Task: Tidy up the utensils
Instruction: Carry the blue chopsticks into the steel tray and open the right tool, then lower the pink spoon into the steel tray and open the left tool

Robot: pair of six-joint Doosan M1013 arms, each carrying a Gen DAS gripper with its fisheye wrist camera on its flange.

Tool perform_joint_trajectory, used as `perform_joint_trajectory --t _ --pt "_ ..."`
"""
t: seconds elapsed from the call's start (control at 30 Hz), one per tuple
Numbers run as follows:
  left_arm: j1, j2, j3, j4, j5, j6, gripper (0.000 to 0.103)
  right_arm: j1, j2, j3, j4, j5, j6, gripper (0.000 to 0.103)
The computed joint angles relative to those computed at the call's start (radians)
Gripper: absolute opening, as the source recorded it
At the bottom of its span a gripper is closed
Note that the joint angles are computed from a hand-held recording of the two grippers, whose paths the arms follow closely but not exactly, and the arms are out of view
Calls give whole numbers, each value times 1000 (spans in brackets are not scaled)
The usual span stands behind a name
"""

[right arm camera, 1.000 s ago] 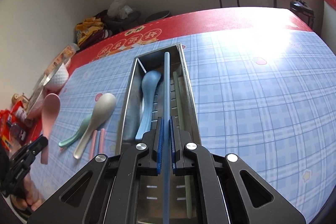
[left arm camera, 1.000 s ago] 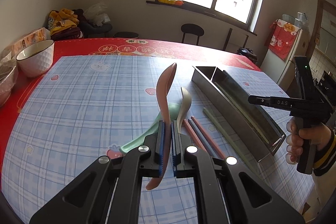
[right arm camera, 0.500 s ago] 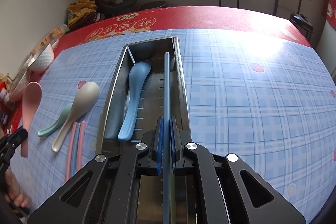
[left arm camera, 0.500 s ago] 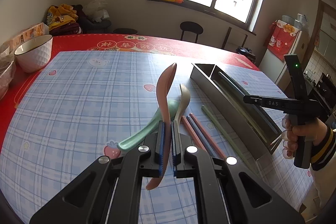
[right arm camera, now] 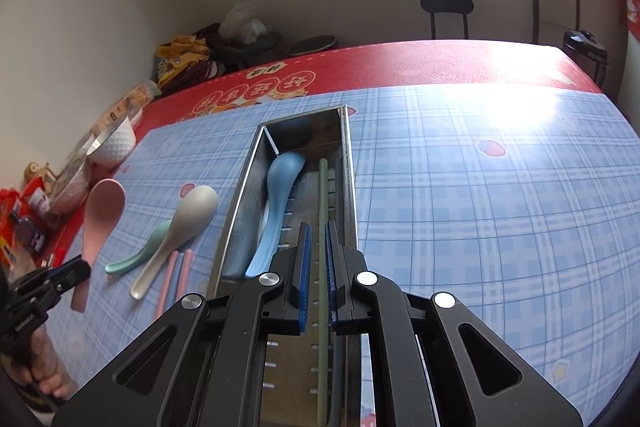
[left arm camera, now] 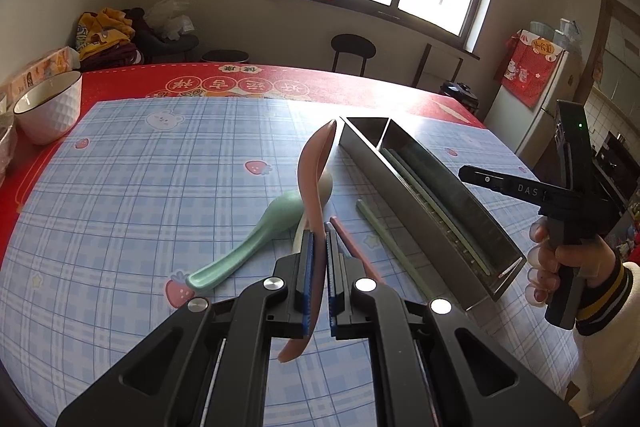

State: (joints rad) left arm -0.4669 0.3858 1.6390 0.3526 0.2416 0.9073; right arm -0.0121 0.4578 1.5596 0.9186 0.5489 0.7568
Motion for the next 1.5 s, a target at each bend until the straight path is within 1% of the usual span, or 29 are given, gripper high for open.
perform_joint_trajectory --t 0.1,0.13,0.17,0.23,0.3,0.4,0.43,0.47,0.6,0.63,0.73,0.8,0.93,1.03,1.17,1.37,1.5 --pt "-18 15 -31 32 33 -9 6 -16 -12 32 100 -11 -78 9" --pt "-23 21 -42 38 45 -8 6 -19 -16 42 135 -16 -113 16" --pt "-29 28 -54 47 56 -8 6 -23 -21 54 175 -21 -153 30" --pt "-39 42 -79 52 77 -1 6 -28 -31 77 268 -32 -246 47" --pt "-47 57 -106 47 97 9 6 -35 -36 90 344 -26 -325 47" --pt "-56 80 -151 23 127 39 6 -49 -31 98 429 -6 -388 49" --pt "-58 89 -168 7 139 56 6 -54 -27 98 446 1 -394 51" --pt "-60 98 -185 -8 151 72 6 -58 -23 97 449 6 -384 53" --pt "-68 144 -272 -33 223 103 6 -78 0 77 388 58 -252 53" --pt "-67 157 -296 -56 242 120 6 -83 3 76 396 71 -241 53" --pt "-60 201 -377 -156 312 179 6 -88 -2 84 414 61 -242 57" --pt "-56 230 -428 -207 359 196 6 -89 -4 88 427 57 -248 59" --pt "-62 288 -530 -189 461 156 6 -98 0 86 425 65 -210 59" --pt "-61 325 -595 -207 527 143 6 -104 1 89 443 66 -203 59" --pt "-59 359 -657 -219 580 110 6 -107 5 85 442 68 -182 59" --pt "-62 408 -738 -185 665 56 6 -111 4 91 456 73 -181 59" --pt "-65 427 -766 -181 686 61 6 -118 4 95 465 82 -181 59"
